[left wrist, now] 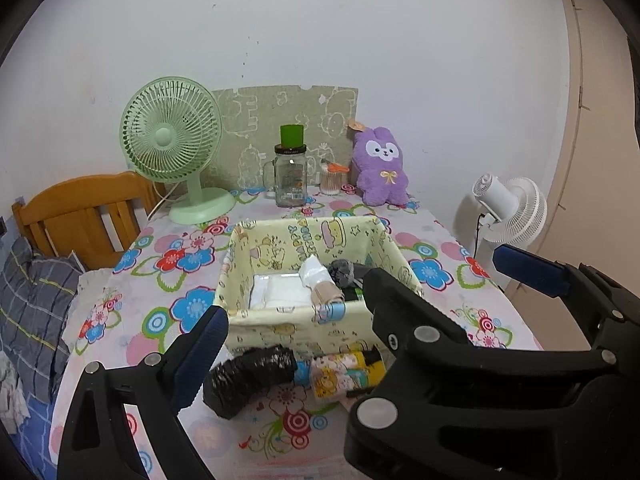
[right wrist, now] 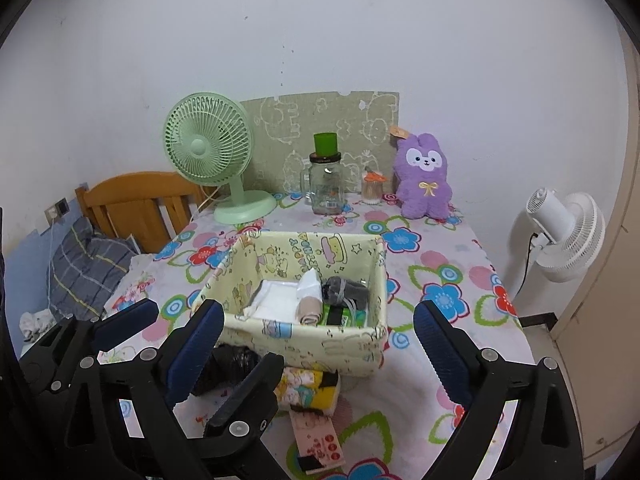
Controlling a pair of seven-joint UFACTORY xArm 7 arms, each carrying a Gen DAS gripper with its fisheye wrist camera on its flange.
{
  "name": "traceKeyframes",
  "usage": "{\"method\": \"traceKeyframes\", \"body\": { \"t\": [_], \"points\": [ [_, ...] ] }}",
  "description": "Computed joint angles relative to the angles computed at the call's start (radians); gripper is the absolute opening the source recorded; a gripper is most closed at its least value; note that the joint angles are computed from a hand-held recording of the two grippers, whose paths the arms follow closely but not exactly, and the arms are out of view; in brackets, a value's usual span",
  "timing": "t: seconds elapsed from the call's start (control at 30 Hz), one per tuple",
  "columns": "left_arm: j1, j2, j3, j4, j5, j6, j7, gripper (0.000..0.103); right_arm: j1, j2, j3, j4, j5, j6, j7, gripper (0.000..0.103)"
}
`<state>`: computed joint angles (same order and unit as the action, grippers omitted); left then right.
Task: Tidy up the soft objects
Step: 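Open both tools and withdraw them from the box toward the black bundle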
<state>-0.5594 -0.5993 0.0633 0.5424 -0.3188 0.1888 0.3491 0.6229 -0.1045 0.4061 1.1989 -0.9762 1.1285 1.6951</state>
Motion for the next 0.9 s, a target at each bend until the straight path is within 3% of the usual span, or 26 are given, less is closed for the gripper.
{"method": "traceKeyframes", "body": {
  "t": [0.9],
  "points": [
    [0.015, -0.105, 0.004, -0.143, 0.074, 0.007, -0.024, 0.097, 0.061, 0.021, 0.024, -0.053, 0.006, 0.011, 0.114, 0.098]
  ]
}}
